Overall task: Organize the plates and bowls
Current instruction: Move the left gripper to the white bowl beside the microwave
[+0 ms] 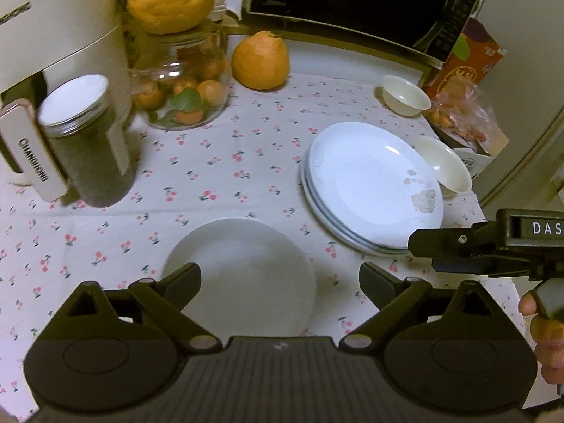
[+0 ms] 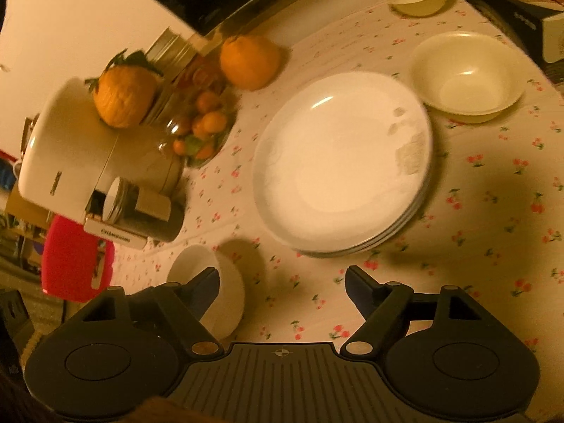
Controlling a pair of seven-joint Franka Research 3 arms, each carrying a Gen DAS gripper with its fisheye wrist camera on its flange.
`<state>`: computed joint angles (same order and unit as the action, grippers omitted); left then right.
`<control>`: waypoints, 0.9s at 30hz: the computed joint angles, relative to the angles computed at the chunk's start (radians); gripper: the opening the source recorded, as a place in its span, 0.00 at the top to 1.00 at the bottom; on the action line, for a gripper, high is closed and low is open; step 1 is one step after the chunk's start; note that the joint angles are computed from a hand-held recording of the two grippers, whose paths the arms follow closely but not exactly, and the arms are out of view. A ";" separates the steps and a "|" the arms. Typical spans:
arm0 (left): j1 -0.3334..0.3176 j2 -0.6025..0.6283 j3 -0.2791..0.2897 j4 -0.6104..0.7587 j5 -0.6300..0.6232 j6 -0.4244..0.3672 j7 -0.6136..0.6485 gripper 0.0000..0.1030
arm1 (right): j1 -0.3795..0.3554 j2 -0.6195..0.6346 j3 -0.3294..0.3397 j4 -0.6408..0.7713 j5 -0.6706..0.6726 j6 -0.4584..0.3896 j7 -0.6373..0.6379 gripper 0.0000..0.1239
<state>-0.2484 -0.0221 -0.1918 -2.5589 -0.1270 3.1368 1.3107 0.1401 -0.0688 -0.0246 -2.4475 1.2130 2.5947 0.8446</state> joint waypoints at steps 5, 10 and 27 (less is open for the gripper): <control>0.004 0.034 -0.022 0.040 0.058 0.005 -0.053 0.06 | -0.018 -0.002 -0.014 0.001 0.008 0.011 -0.008 0.35; 0.011 0.071 -0.048 0.078 0.124 0.022 -0.115 0.06 | -0.039 0.004 -0.027 0.004 0.020 0.016 -0.016 0.35; -0.010 0.279 -0.047 0.356 0.478 0.000 -0.300 0.07 | -0.139 0.096 -0.053 0.069 0.159 0.093 -0.042 0.35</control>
<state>-0.2584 0.2565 -0.2391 -2.2029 0.3515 3.1364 1.0103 0.0012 0.0268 -0.0773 -2.3782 1.3715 2.6873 0.8024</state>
